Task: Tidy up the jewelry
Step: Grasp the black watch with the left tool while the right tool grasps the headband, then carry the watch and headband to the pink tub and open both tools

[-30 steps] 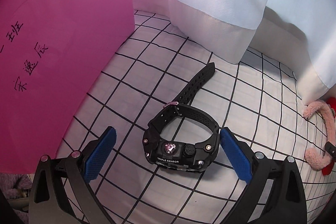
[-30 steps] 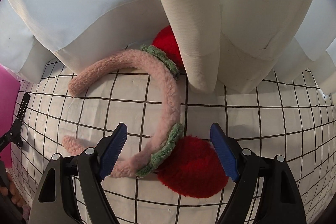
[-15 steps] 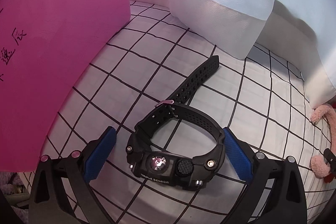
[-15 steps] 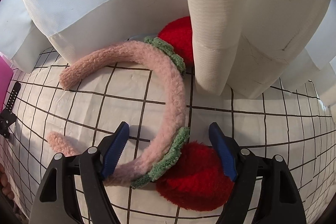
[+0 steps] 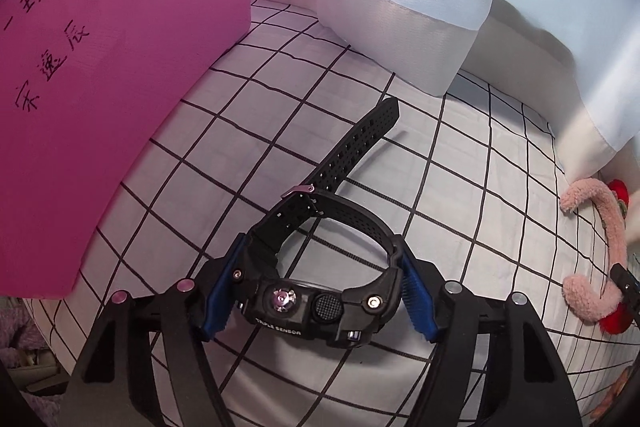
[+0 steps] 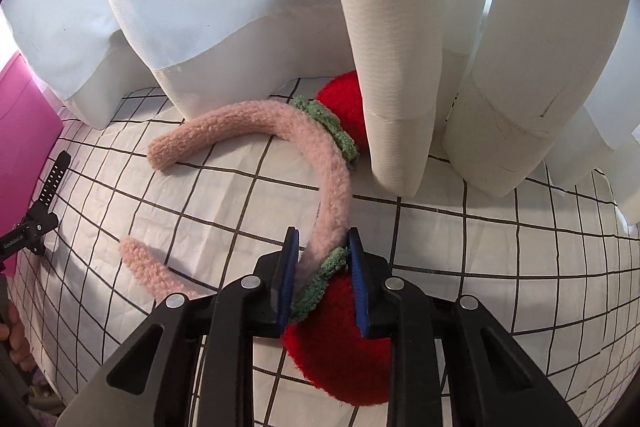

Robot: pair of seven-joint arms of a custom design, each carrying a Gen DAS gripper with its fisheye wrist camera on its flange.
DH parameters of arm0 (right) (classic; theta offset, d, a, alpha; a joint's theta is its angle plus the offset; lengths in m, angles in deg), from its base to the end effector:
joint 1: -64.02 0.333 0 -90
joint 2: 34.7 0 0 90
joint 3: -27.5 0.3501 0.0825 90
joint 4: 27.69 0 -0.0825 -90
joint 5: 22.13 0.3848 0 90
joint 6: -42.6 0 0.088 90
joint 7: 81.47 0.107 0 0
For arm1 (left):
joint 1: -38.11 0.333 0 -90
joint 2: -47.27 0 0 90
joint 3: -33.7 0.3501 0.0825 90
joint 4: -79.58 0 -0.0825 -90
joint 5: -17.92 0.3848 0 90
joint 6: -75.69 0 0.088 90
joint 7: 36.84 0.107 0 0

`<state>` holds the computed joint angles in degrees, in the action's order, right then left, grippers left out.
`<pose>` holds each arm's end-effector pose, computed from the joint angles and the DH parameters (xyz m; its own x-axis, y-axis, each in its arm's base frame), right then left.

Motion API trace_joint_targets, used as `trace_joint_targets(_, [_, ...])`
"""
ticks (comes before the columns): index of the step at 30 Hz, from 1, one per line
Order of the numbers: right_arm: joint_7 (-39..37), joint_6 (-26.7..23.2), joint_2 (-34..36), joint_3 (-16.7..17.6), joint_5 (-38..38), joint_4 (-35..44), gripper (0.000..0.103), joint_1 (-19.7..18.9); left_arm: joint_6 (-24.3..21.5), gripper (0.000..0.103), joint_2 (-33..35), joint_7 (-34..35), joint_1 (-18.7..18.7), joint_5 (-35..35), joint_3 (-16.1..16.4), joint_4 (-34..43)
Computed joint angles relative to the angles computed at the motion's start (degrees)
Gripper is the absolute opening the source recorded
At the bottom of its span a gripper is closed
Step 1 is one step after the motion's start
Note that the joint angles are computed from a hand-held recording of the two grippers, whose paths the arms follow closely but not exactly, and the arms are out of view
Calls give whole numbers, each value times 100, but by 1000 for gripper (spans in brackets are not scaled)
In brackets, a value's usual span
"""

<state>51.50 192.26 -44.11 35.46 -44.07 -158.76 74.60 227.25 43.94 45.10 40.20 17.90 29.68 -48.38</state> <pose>0.4917 0.1766 0.5046 -0.1293 -0.9912 -0.0300 -0.8393 0.1255 -0.5290 0.5521 -0.0191 0.4809 0.0919 -0.9940 0.0597 -0.8869 -0.1090 -0.4488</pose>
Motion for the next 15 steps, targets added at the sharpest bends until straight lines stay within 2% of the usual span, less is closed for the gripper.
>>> trace_joint_targets(8, [-891, 511, -647, -87, 938, -542, 18, 124, -33, 68, -356, 37, -66, -125, 38, -265])
trace_joint_targets(9, [-1310, 569, -658, -271, 1316, -538, 17, 203, -30, 68, -318, 31, -75, -122, 42, -228])
trace_joint_targets(15, [-1969, 539, -754, -248, 2270, -788, 15, 192, -57, 68, -408, -22, -123, -114, 58, -282])
